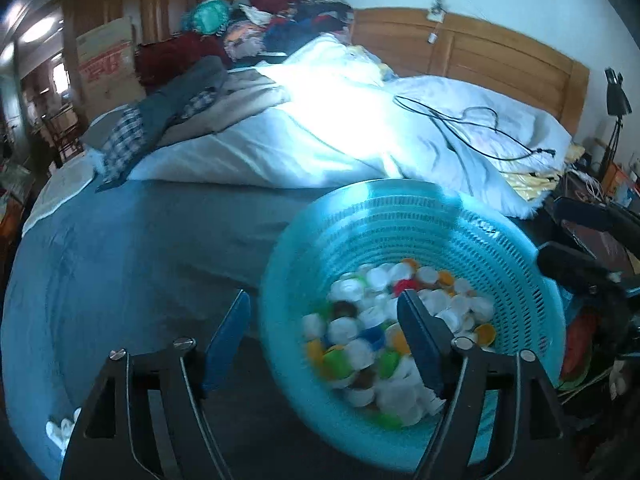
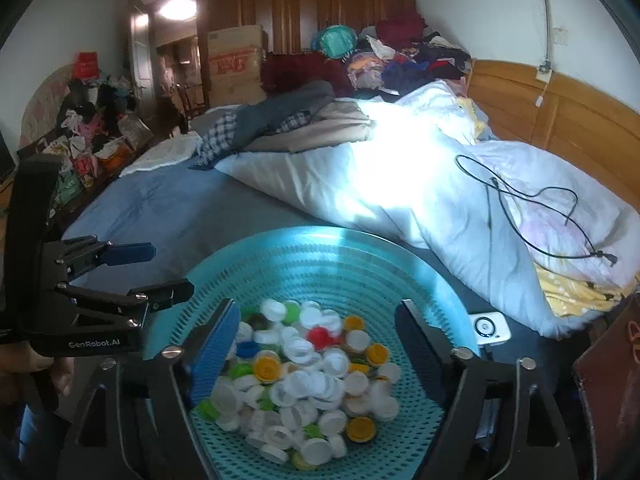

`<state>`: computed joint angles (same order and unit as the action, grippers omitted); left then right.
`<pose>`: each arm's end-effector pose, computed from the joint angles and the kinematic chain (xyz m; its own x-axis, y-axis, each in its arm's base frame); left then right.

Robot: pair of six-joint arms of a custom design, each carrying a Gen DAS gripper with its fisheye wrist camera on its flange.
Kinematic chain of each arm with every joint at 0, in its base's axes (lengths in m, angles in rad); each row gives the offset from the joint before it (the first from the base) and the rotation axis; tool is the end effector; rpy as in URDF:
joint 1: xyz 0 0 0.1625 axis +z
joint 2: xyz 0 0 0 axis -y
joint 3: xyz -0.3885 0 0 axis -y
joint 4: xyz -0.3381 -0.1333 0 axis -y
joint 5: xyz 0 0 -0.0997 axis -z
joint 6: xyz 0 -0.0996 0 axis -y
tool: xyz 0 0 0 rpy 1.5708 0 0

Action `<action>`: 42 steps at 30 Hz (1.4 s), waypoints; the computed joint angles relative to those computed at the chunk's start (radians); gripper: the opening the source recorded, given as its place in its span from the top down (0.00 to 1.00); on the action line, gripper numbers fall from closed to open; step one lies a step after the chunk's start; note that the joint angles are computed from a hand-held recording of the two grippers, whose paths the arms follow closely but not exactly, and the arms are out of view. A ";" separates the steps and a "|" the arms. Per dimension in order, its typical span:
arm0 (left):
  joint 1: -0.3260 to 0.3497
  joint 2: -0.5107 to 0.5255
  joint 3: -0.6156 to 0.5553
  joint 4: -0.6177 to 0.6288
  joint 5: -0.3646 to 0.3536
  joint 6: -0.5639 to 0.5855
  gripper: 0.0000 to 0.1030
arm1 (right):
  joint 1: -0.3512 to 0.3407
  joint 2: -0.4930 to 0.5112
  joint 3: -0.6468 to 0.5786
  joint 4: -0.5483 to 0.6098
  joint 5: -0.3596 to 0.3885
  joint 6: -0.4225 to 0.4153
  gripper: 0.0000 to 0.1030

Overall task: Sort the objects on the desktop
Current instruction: 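Move both open grippers back toward the cap pile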

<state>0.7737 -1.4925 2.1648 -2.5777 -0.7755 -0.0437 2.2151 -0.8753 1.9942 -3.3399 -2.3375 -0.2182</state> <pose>-0.1519 -0.4341 0.3061 -0.6858 0.3078 -0.6595 0.6463 0.6741 -0.3575 0.3633 -0.3767 0.1599 -0.7049 -0.2323 0.6702 -0.6460 0.6003 -0.4715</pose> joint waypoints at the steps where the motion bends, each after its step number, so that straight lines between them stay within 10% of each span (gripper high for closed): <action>1: 0.011 -0.039 0.018 -0.003 0.003 0.003 0.31 | 0.013 0.017 -0.008 -0.008 0.017 -0.005 0.10; 7: 0.162 -0.395 0.123 0.023 0.167 0.008 0.22 | 0.085 0.169 -0.094 -0.018 0.146 -0.061 0.01; 11: 0.407 -0.522 0.086 0.025 0.250 0.057 0.22 | 0.108 0.327 -0.205 0.024 0.244 -0.091 0.00; 16: 0.796 -0.423 -0.028 -0.189 0.128 0.212 0.22 | 0.061 0.546 -0.401 0.120 0.344 -0.048 0.00; 21: 0.960 -0.330 -0.095 -0.285 -0.015 0.244 0.11 | -0.008 0.736 -0.631 0.237 0.272 0.057 0.00; 26: 0.921 -0.240 -0.051 -0.470 0.110 0.358 0.01 | -0.044 0.806 -0.729 0.287 0.207 0.115 0.00; 42: 0.950 -0.246 -0.049 -0.505 0.037 0.347 0.01 | -0.042 0.832 -0.757 0.305 0.169 0.070 0.00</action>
